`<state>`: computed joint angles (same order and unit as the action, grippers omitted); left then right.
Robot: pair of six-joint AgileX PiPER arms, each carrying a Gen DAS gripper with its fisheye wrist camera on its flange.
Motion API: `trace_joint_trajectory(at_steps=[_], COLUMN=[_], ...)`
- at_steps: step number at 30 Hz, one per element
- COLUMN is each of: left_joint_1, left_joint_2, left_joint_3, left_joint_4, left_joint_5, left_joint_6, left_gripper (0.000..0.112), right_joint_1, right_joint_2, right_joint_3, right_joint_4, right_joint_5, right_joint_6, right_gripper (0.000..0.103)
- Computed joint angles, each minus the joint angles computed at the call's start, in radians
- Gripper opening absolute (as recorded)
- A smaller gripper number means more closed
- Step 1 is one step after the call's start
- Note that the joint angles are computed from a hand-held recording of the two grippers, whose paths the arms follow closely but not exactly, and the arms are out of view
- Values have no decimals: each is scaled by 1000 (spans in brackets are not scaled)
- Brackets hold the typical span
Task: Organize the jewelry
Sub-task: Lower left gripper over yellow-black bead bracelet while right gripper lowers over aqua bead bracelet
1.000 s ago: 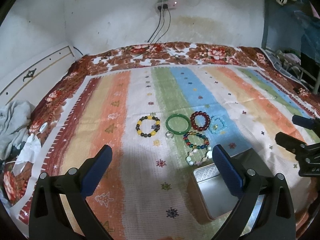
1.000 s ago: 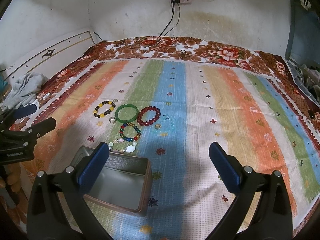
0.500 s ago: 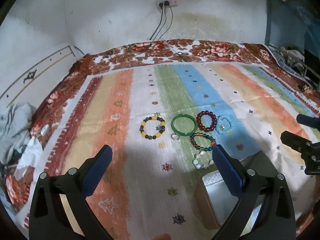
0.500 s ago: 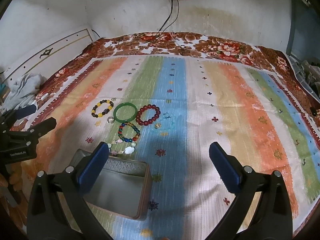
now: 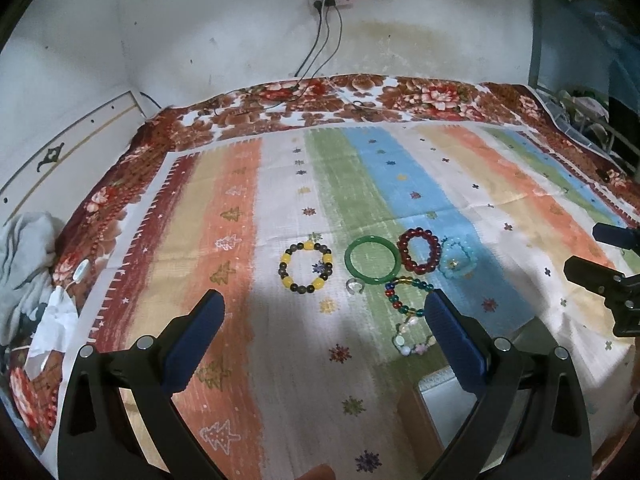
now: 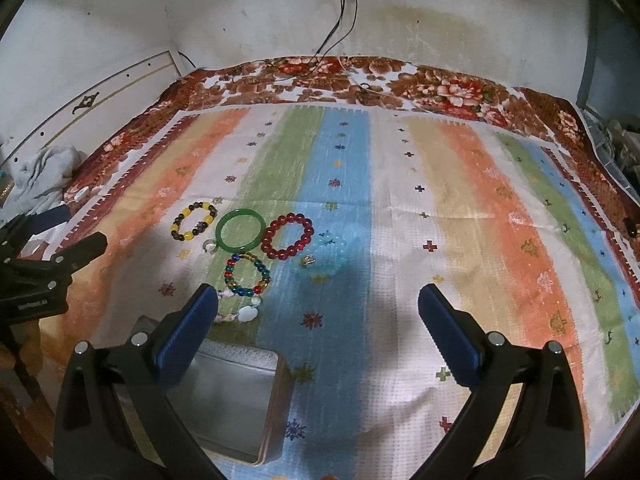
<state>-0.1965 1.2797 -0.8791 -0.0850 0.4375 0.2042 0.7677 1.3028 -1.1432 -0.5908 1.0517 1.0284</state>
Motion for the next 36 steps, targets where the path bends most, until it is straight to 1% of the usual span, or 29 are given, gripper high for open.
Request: trace_joint_trajectory(at_steps=[2, 4, 8, 10, 13, 16, 18, 21, 26, 31, 33, 36], left_joint_1=[1, 17, 97, 105, 97, 98, 108, 130, 120, 117, 125, 146], left_joint_2=[30, 61, 147, 171, 199, 236, 258, 313, 371, 429, 458, 507], left_joint_3=[-22, -44, -111, -125, -139, -174, -200, -257, -307, -362, -393, -447], left_joint_4=[2, -48, -271, -265, -211, -184, -199, -262, -206, -97, -81, -114], left_joint_5=[-1, 2, 76, 74, 48, 59, 75, 121, 133, 151, 165, 198], left_joint_6=[7, 65, 253, 252, 214, 179, 183, 228, 189, 76, 49, 67], left_gripper=[98, 98, 98, 98, 98, 98, 98, 98, 98, 98, 98, 98], right_joint_1=[-24, -56, -105, -128, -156, -171, -185, -207, -256, -318, -330, -365], right_joint_2=[22, 43, 74, 92, 113, 128, 143, 165, 211, 254, 268, 289], right_joint_3=[-12, -20, -29, -37, -45, -48, -53, -62, -83, -97, -101, -108], right_joint_4=[-1, 10, 36, 41, 57, 69, 77, 100, 145, 230, 241, 277], right_joint_5=[-3, -16, -42, -52, -68, -76, -77, -82, -93, -109, -107, -116], right_joint_6=[-19, -43, -81, -103, -126, -145, -162, -187, -240, -308, -316, -346], right_gripper=[98, 98, 98, 98, 98, 98, 98, 98, 98, 98, 98, 98])
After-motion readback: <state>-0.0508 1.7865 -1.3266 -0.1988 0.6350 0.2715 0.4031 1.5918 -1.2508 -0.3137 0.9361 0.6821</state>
